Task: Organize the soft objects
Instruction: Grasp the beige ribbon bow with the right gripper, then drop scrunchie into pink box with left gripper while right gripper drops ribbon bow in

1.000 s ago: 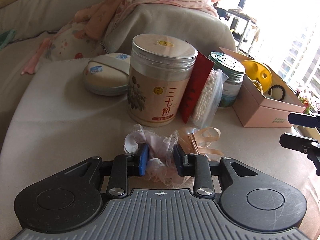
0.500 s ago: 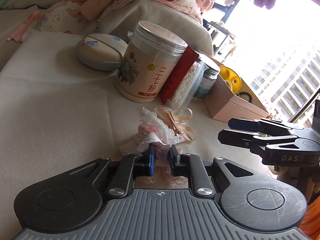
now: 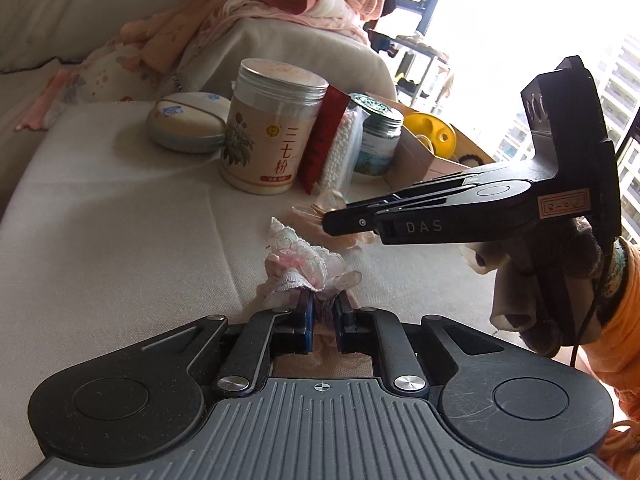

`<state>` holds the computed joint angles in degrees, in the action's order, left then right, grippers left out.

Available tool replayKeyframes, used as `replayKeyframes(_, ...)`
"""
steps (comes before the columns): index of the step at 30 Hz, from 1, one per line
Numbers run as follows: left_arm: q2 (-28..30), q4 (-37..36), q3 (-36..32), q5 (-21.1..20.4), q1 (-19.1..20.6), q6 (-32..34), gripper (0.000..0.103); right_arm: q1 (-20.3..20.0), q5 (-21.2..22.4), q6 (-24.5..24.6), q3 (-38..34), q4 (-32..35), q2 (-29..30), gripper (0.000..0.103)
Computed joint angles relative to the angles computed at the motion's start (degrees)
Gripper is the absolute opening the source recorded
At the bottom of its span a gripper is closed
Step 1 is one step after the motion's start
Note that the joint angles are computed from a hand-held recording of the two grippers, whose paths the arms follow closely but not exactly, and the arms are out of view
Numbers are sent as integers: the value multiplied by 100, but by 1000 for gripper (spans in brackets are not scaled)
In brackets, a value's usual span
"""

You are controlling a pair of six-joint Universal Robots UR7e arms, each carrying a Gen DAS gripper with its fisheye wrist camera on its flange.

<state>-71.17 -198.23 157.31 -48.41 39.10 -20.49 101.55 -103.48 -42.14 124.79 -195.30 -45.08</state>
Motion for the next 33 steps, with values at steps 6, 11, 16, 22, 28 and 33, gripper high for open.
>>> replayKeyframes(6, -66, 445, -78, -42, -400, -146, 13, -251, 391, -113, 678, 544, -1280, 11)
replayKeyframes(11, 98, 750, -297, -269, -814, -61, 13, -622, 582, -218, 1387, 163, -2528, 11)
replayKeyframes(16, 379, 840, -825, -1022, -830, 453, 13, -954, 868, -414, 1926, -394, -3699, 11)
replayKeyframes(22, 1024, 666, -2275, -1357, -320, 1865, 13, -1114, 1168, -291, 1710, -402, -4376, 11)
replayKeyframes(28, 2363, 1549, -4442, -2455, 876, 1037, 19, -1177, 1091, -9, 896, -413, -3677, 11)
replayKeyframes(33, 2720, 2549, -4954, -1689, 1044, 1122, 19, -1294, 749, 566, 205, 349, -3019, 11)
